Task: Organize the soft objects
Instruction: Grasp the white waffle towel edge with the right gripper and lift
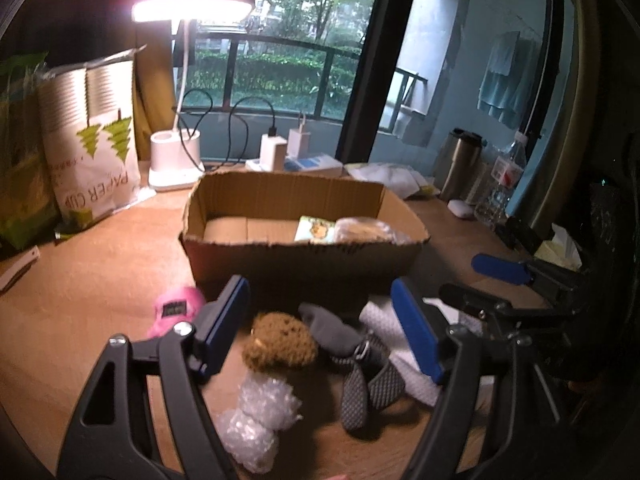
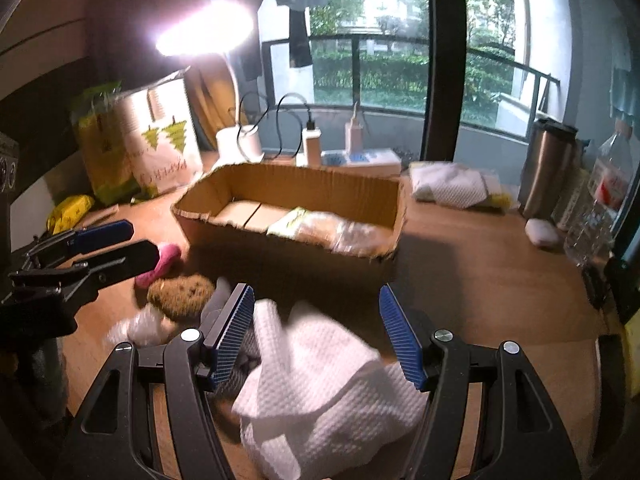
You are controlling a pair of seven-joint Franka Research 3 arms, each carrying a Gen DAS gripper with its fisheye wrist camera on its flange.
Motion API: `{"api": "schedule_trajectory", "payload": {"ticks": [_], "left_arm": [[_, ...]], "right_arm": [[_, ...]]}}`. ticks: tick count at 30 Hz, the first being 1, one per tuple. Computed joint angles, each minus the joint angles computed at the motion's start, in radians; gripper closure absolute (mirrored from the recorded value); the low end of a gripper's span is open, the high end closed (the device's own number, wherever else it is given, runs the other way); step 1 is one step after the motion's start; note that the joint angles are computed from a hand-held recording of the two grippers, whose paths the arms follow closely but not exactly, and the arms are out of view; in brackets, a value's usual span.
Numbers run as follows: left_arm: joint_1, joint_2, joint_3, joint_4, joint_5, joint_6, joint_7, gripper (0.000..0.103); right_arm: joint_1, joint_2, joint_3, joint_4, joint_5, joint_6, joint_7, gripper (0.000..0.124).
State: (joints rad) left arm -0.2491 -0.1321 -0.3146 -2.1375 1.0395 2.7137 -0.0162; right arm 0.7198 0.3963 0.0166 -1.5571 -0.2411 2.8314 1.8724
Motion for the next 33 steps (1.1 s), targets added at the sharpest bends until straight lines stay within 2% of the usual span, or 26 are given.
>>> {"api": "schedule_trajectory", "payload": {"ticks": [4, 8, 13, 15, 17, 18, 29, 33], "left_arm": [[-0.001, -0.007, 0.000, -0.027, -0.012, 0.002, -0.013, 0.028], [-0.001, -0.016, -0.002, -0.051, -0.024, 0.005, -0.021, 0.028], [0.004, -0.029, -0.005, -0.071, -0.033, 0.008, -0.022, 0.028], [0.006, -0.036, -0.008, -0.076, -0.033, 0.007, -0.026, 0.028], [0.008, -0.038, -0.010, -0.077, -0.035, 0.007, -0.024, 0.028], [0.008, -0.038, -0.011, -0.077, -0.035, 0.007, -0.022, 0.028], [-0.012, 0.000, -0.019, -0.026, -0.046, -0.021, 0.020, 0.028], [-0.031, 0.028, -0.017, 0.008, -0.050, -0.034, 0.043, 0.028]], "right_arm": [[-0.006, 0.012, 0.025, -0.006, 0.019, -0.029, -0.040, 0.056], [-0.001, 0.029, 0.033, 0.007, 0.034, -0.066, -0.066, 0.072], [-0.006, 0.065, 0.044, 0.043, 0.067, -0.119, -0.087, 0.080], [-0.009, 0.076, 0.048, 0.054, 0.081, -0.132, -0.098, 0.091], [-0.004, 0.082, 0.044, 0.060, 0.083, -0.142, -0.100, 0.110], [-0.004, 0.083, 0.044, 0.060, 0.086, -0.141, -0.102, 0.115], [0.003, -0.044, -0.001, -0.081, 0.060, 0.088, -0.033, 0.117], [0.014, -0.085, -0.046, -0.119, 0.004, 0.123, 0.033, 0.117]]}}
